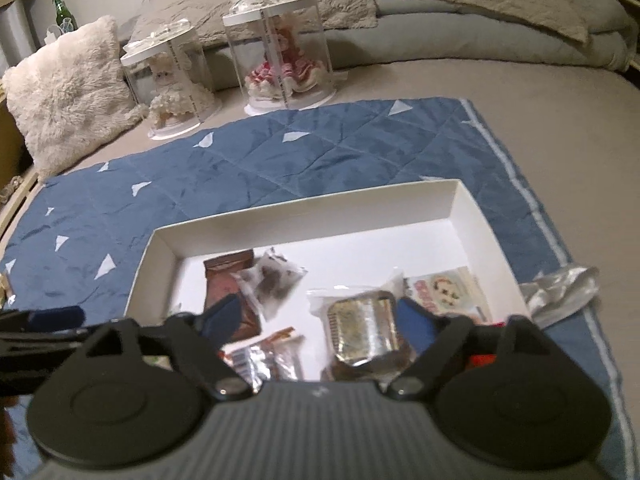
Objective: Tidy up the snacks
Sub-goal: 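Move both tools back over the mat toward the remaining snacks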
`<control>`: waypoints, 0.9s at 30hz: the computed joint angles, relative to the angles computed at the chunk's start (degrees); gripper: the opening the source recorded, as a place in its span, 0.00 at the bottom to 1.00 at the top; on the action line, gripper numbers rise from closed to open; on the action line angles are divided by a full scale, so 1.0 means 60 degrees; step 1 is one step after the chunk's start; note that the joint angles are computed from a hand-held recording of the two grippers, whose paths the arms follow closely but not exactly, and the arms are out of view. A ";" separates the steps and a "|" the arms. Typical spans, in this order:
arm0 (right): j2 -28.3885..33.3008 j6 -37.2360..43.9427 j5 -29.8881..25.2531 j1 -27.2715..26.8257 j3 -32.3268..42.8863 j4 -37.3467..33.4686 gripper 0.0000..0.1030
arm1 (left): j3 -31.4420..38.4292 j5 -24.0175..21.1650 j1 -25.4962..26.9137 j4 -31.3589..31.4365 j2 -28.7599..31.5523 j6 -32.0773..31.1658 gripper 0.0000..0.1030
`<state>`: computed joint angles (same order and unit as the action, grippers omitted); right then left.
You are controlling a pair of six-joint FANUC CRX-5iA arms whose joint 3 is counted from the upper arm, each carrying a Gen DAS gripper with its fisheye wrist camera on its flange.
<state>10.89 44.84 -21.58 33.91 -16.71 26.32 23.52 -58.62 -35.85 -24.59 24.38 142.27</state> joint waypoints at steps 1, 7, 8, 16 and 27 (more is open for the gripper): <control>-0.0070 -0.0562 0.0115 -0.0003 -0.0234 0.0600 1.00 | -0.0028 -0.0044 -0.0009 -0.0043 -0.0043 0.0028 0.99; -0.0228 -0.1353 0.0321 0.0008 -0.0566 0.1376 1.00 | -0.0509 -0.0338 -0.0028 -0.0353 -0.0579 0.0367 1.00; -0.0228 -0.1354 0.0313 0.0038 -0.0559 0.1389 1.00 | -0.0612 -0.0376 -0.0012 -0.0400 -0.0683 0.0436 1.00; -0.0081 -0.1504 0.0428 0.0602 -0.0347 0.1519 1.00 | -0.1770 -0.0750 0.0275 -0.0867 -0.1843 0.1066 1.00; 0.0822 -0.0864 0.0313 0.1732 0.0859 0.0904 1.00 | -0.3731 -0.1264 0.1157 -0.1296 -0.3681 0.1694 1.00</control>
